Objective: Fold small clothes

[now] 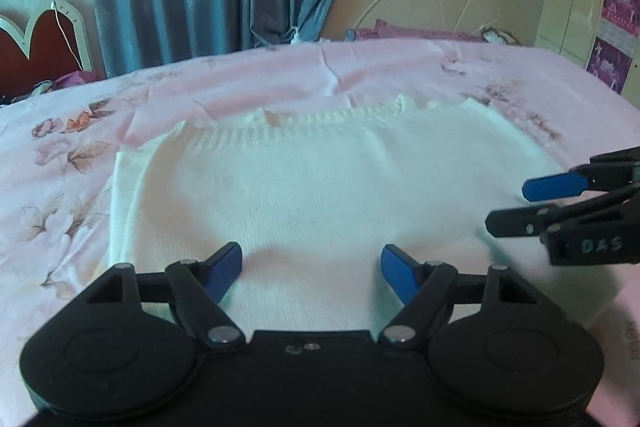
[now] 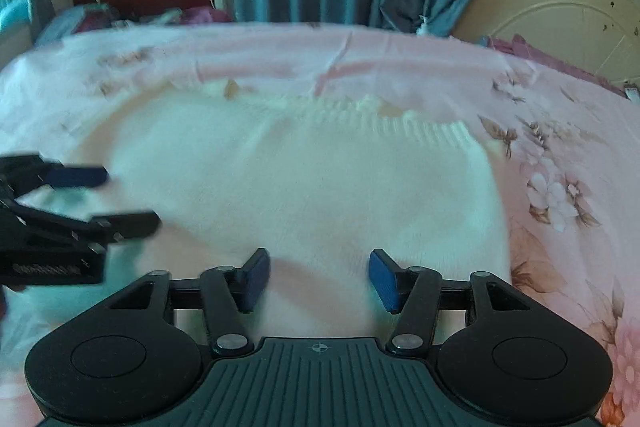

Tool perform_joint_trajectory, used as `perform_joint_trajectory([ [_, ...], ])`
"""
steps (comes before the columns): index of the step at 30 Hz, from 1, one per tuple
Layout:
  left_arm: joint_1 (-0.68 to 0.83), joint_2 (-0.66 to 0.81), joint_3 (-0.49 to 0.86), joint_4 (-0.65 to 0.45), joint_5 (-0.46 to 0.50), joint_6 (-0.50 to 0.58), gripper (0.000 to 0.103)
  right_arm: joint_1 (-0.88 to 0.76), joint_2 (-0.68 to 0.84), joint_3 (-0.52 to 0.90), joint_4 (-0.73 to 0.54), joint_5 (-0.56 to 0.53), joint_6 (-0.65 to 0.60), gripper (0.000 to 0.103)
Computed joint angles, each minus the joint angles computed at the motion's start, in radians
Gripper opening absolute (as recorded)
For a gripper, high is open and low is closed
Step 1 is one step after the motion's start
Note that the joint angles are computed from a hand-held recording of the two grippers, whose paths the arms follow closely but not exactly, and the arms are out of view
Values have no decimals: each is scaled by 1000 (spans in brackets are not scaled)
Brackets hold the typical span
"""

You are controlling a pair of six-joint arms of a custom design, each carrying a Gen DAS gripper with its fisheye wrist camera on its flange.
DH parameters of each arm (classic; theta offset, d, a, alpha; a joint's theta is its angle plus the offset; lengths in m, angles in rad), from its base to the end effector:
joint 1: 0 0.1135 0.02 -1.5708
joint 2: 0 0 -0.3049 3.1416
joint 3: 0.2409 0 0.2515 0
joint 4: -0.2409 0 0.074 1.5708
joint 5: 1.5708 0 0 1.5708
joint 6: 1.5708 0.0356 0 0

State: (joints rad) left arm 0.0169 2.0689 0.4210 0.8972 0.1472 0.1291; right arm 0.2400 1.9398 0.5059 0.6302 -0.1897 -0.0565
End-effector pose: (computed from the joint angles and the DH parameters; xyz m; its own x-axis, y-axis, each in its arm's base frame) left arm 0.2866 -0.0004 0.0587 -0.6647 0.1161 -0.7380 0.1776 0.9841 -0.0051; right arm 0.2882 0.0774 0.0857 -0.6778 -0.2230 -0.7006 -0.3995 0.9117 0.0963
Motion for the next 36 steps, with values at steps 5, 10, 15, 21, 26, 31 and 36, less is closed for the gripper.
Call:
perform_joint_trajectory([
  [5,-40,-56,-101,45,-34,-28,74,58,-70,-58,-24,0,14,52],
  [10,-98,-47,-175,111,-95,-68,71,113,-42,-117,27,10,64,41],
  [15,-105,-34,-206,140,-118,-90,70,143,-43,-156,66,30,87,41],
  [21,-134,-28,-247,176,-173,-84,73,103,-82,-189,49,31,58,41],
  [26,-79,-2,-303,257,-158,-72,76,-19,-104,-236,54,6,-4,41],
  [31,40,34,-370,363,-115,-37,78,-163,-114,-287,73,-39,-83,41],
  [36,97,76,-399,429,-90,1,77,-274,-122,-305,58,-99,-144,33],
])
